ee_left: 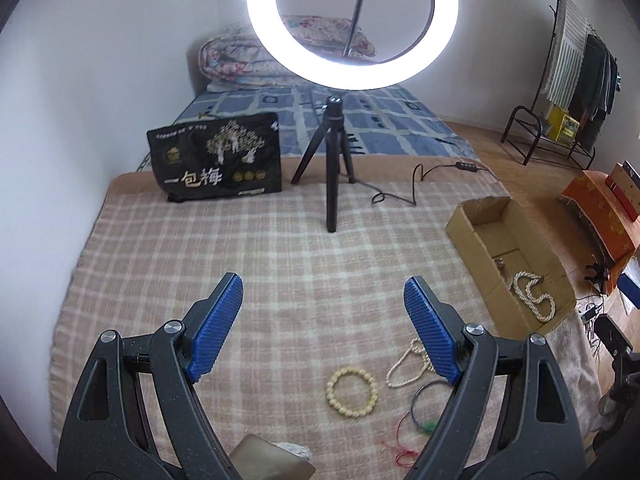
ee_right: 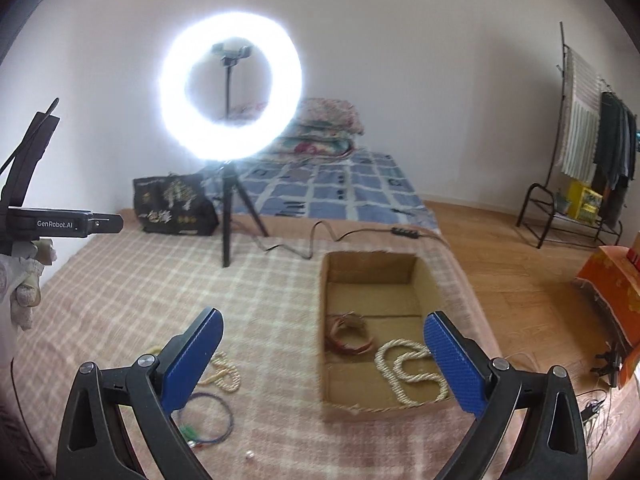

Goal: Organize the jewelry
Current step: 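Move both open tools back over the remaining jewelry on the blanket, then close the left tool on the yellow bead bracelet while the right tool grips the blue bangle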

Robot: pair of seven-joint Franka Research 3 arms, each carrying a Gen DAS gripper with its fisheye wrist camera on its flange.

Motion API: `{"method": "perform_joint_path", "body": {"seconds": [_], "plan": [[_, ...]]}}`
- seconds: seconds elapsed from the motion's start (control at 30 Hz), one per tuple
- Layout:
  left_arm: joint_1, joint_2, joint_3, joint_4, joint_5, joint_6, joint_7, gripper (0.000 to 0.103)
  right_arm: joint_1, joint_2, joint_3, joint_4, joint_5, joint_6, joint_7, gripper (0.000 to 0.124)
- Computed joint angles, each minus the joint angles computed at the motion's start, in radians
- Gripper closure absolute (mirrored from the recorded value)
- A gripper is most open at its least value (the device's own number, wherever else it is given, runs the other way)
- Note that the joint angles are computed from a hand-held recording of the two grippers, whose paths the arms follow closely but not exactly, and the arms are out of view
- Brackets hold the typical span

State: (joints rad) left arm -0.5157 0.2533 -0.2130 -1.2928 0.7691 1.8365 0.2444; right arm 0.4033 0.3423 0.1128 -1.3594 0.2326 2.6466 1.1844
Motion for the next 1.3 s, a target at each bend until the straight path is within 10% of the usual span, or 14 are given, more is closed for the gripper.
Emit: {"method": "perform_joint_path", "body": {"seconds": [0.47,0.83,1.3], "plan": [[0.027,-0.083,-0.039,-0.155,-0.077,-0.023,-0.047,0.018,0.025,0.004,0.013,-0.007,-0.008,-0.159,-0.011,0.034],[0.088,-0.171,-0.060,-0.331,-0.143,0.129,-0.101,0.018,0.031,-0.018,0.016,-0.062,0.003,-0.250,-0.012,0.043],[0.143,-0.096,-0.049,-0.360,-0.361,0.309,-0.019,0.048,0.047,0.114,0.009,0.063,-0.013,-0.438,0.016,0.074]]}}
